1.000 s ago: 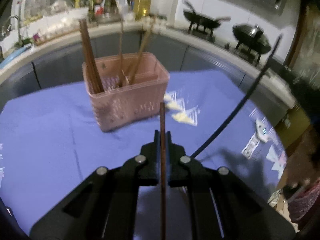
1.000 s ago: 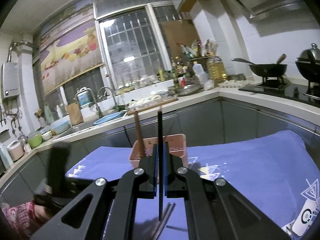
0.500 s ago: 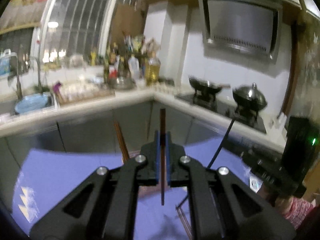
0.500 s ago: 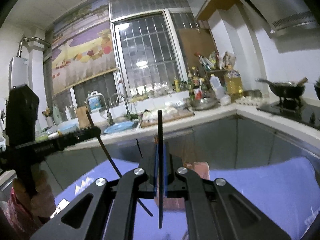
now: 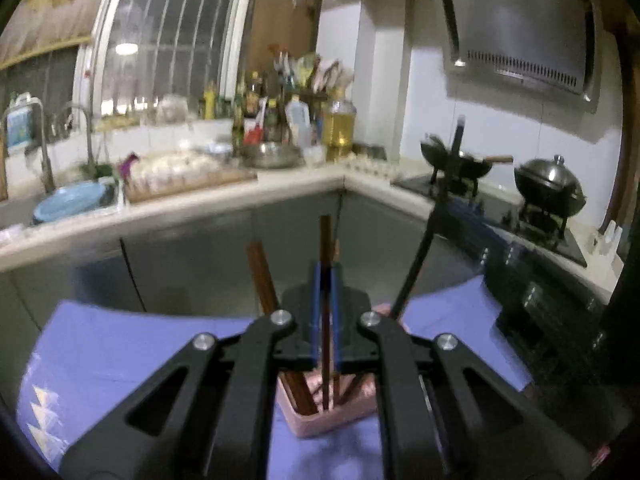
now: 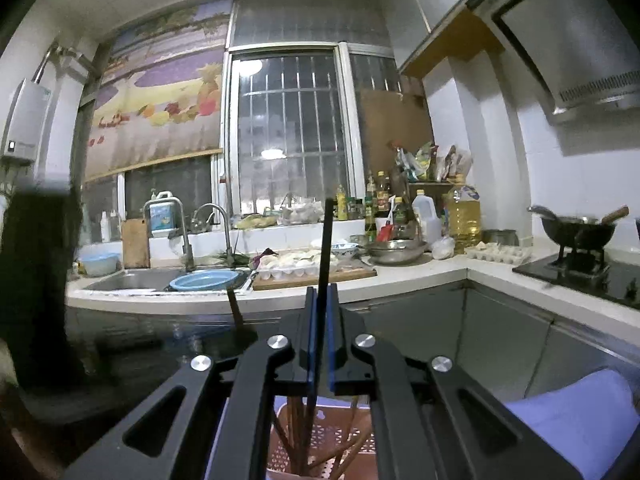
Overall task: Organize utensils
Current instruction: 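Open the left tool over the basket and pull both tools back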
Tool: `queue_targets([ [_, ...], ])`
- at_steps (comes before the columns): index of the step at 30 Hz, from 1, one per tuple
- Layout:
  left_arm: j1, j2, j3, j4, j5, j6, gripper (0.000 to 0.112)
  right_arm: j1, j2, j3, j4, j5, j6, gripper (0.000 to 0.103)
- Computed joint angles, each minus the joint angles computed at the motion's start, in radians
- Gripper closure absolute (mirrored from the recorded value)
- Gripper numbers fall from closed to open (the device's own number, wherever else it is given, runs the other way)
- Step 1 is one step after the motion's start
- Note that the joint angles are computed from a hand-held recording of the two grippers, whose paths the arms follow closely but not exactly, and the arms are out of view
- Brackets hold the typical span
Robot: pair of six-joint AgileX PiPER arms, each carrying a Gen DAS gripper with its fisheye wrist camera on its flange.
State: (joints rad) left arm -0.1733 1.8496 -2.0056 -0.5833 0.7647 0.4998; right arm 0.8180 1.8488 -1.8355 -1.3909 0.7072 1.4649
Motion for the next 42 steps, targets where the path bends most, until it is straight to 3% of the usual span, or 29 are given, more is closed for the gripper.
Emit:
queue_targets([
  [4,0.006,-0.009,0.081,-0.038,-0.041,0.032,0.108,-0.023,0.023,-0.069,0.087,-0.005,-0.102,0.098],
  [15,0.028,-0.002,0.088,-0.071,-0.019,0.052,0.108,-0.058,0.072,-0.111,0.147,-0.02,-0.121,0.098],
  [21,0.021,-0.002,0.089,-0.032,-0.021,0.016,0.108,-0.053,0.064,0.006,0.178,-0.04,-0.093,0.098],
  [24,0.011,-0.006,0.085,0.013,-0.02,-0.022,0.107,-0.056,0.068,0.051,0.265,-0.056,-0.135,0.098],
  [26,0.011,-0.018,0.089,0.029,-0.012,-0.036,0.102,-0.068,0.062,0.079,0.378,-0.088,-0.205,0.098],
  [28,0.025,-0.049,0.125,0.013,-0.034,-0.024,0.086,-0.075,0.042,0.119,0.436,-0.114,-0.226,0.098],
  [29,0.038,-0.065,0.143,-0.007,-0.042,-0.014,0.084,-0.077,0.026,0.141,0.461,-0.123,-0.228,0.098],
  [36,0.172,-0.204,0.298,-0.206,-0.019,0.104,0.084,-0.043,-0.144,0.393,0.297,-0.165,0.074,0.095],
  [38,0.219,-0.257,0.376,-0.285,-0.015,0.171,0.084,-0.028,-0.186,0.461,0.249,-0.172,0.155,0.091],
  [40,0.248,-0.287,0.422,-0.325,-0.002,0.213,0.084,0.0,-0.224,0.533,0.202,-0.165,0.247,0.07],
  [42,0.265,-0.304,0.444,-0.325,0.012,0.231,0.084,0.033,-0.254,0.602,0.16,-0.156,0.357,0.056],
])
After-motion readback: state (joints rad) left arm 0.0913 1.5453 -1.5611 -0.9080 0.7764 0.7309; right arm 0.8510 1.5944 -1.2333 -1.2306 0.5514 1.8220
